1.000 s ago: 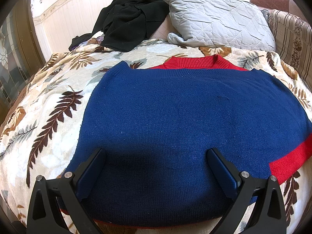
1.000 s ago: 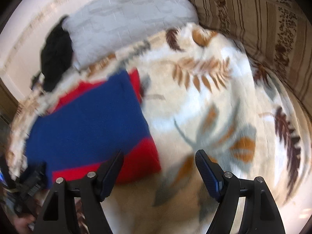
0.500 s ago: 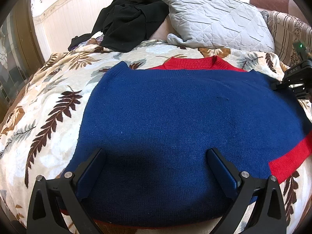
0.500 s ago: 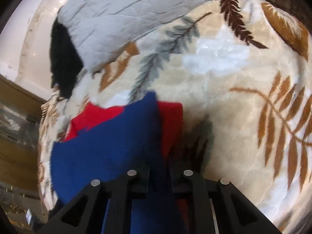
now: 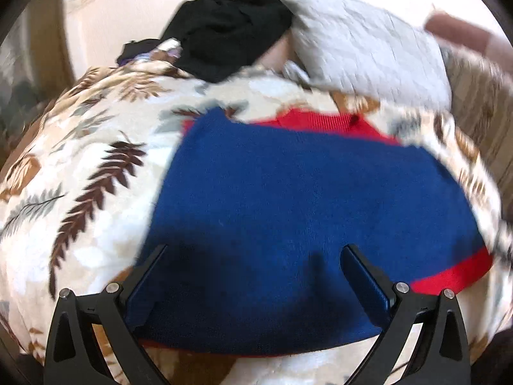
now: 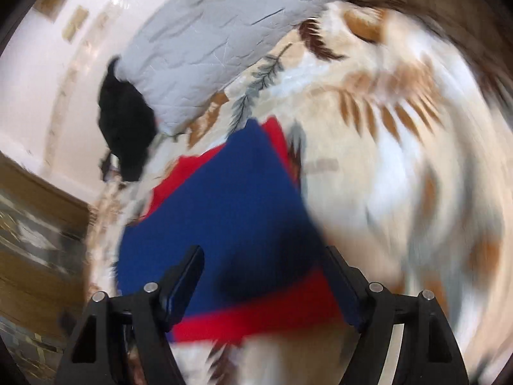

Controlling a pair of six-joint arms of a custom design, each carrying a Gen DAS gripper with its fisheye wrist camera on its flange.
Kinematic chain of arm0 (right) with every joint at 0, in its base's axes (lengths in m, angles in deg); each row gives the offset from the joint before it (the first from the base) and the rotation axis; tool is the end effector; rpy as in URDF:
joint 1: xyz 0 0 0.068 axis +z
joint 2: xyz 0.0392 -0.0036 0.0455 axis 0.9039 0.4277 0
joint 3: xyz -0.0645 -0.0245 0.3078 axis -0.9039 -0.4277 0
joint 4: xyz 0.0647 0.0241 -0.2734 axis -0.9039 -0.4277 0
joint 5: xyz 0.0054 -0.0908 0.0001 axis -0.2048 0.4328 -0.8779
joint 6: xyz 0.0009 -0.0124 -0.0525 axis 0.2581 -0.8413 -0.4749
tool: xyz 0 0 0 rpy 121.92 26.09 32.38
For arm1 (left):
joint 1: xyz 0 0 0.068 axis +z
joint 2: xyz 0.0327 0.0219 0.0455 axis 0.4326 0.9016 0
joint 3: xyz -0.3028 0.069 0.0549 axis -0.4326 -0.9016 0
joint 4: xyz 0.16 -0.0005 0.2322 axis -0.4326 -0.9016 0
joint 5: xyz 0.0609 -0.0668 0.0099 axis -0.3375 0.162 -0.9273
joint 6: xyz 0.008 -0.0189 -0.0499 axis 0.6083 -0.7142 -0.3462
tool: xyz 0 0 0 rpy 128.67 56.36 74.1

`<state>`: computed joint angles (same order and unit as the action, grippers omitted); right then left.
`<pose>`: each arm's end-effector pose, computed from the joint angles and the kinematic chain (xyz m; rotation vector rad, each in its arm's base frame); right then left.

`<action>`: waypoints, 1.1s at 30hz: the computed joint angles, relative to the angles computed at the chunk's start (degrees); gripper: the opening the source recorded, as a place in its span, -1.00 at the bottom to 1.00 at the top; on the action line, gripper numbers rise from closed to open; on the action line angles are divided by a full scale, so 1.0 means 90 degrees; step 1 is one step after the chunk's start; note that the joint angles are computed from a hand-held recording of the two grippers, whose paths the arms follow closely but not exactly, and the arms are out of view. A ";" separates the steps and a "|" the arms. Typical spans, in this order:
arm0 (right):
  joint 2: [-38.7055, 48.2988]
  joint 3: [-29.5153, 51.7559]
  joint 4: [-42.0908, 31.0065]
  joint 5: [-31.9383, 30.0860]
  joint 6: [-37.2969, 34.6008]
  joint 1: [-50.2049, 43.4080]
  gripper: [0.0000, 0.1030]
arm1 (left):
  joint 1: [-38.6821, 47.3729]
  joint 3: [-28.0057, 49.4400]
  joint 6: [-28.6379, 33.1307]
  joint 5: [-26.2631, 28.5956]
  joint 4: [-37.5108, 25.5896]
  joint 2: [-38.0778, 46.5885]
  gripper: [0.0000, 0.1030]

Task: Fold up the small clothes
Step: 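Grasp the navy bundle edge with the right gripper and lift it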

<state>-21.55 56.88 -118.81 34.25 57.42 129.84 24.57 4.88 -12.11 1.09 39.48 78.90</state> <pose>0.1084 0.1779 0.2547 1.2770 2.0332 0.4955 0.3371 -0.0205 0.2573 0.6883 2.3774 -0.3545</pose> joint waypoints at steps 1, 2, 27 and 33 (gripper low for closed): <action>0.0177 -0.0044 0.0143 0.0117 0.0506 0.0371 0.54 | 0.0041 0.0080 -0.0049 0.0068 -0.0065 0.0001 1.00; 0.0271 -0.0151 0.0405 0.0167 0.0754 0.0531 0.54 | 0.0035 0.0158 -0.0074 0.0081 -0.0145 0.0041 1.00; 0.0232 -0.0695 0.1380 0.0080 0.0004 -0.0550 0.22 | -0.0673 0.0564 -0.0296 -0.0831 -0.0485 0.0433 0.99; 0.0195 -0.0869 0.1523 -0.0103 0.0094 -0.0698 0.24 | -0.0964 0.0533 -0.0136 -0.1254 -0.0403 0.0780 1.00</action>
<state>-19.79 49.05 -105.10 33.32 58.26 123.55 15.89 9.67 -13.33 -10.19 35.85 85.93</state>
